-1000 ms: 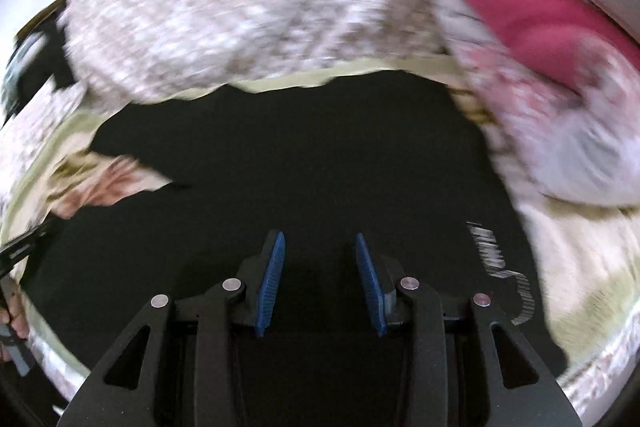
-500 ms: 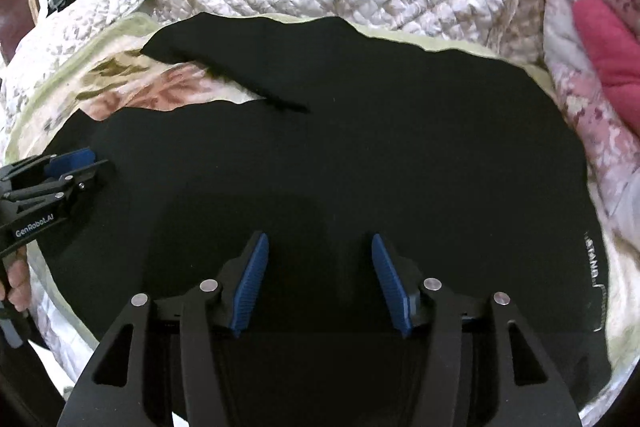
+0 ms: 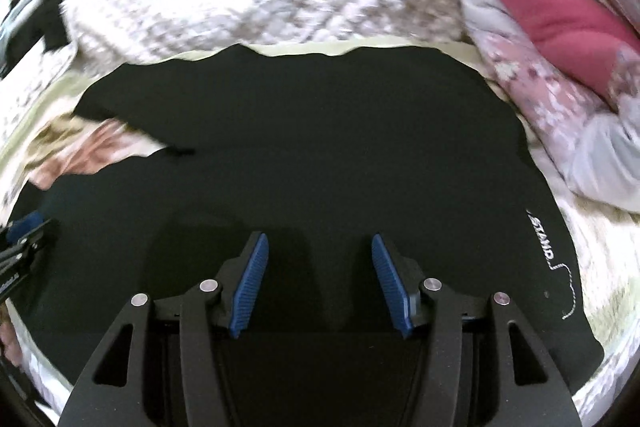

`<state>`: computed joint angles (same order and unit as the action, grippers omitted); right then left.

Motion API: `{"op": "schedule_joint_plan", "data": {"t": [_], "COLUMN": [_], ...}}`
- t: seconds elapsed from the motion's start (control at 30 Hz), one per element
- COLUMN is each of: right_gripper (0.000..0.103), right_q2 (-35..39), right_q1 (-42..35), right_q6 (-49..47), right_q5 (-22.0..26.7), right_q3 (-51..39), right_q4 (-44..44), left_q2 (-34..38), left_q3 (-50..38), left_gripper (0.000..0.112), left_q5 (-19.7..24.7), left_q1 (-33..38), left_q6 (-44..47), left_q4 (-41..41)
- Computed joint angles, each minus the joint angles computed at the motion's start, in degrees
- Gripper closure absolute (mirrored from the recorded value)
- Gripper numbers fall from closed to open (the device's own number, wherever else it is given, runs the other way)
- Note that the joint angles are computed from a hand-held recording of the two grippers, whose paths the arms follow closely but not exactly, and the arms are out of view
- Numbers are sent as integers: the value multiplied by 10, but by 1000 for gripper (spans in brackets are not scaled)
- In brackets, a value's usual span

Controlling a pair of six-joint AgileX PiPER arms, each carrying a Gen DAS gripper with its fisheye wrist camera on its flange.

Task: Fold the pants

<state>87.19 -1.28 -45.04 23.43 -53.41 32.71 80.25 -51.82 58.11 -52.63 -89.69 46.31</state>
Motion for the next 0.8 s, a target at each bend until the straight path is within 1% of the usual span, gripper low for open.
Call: {"op": "schedule_joint_plan", "data": {"t": [0.03,0.1,0.2,0.27,0.37,0.47,0.53,0.57,0.6,0.67,0.7,0.8], "right_gripper": [48,48,48,48,48,48,41,40,36,35,35,35], "right_q2": [3,0,-22,-33,-56,-87,-116,-127,-130,-140,-138,-124], "right_q1": [0,4,9,7,16,24,39,48,54,69,67,42], "right_q6": [16,23,-46,-102,-134,-171,-195,-205,-209,-204,-203,-206], "right_q5": [0,-2,-5,18,27,35,15,5,-1,-20,-15,26], "right_q3": [-3,1,19,29,59,105,146,162,169,183,180,160], "right_q4": [-15,-26,24,66,81,103,114,116,115,103,100,111], "left_q2": [-2,-2,-2,-7,-8,-18,-22,-21,-15,-4,-3,-11], "left_q3": [3,2,-3,-4,-11,-7,1,7,9,4,2,2], "left_gripper": [60,60,60,60,60,60,60,60,60,58,58,58], "left_q5": [-2,1,7,8,25,38,43,44,54,76,79,75], "left_q1": [4,5,-5,-15,-38,-67,-89,-101,-117,-139,-141,-136], "left_q6": [-3,-3,-3,-2,-6,-35,-61,-73,-89,-96,-96,-93], "left_q4": [-1,-2,-4,-6,-9,-15,-20,-23,-16,-9,-11,-18]}}
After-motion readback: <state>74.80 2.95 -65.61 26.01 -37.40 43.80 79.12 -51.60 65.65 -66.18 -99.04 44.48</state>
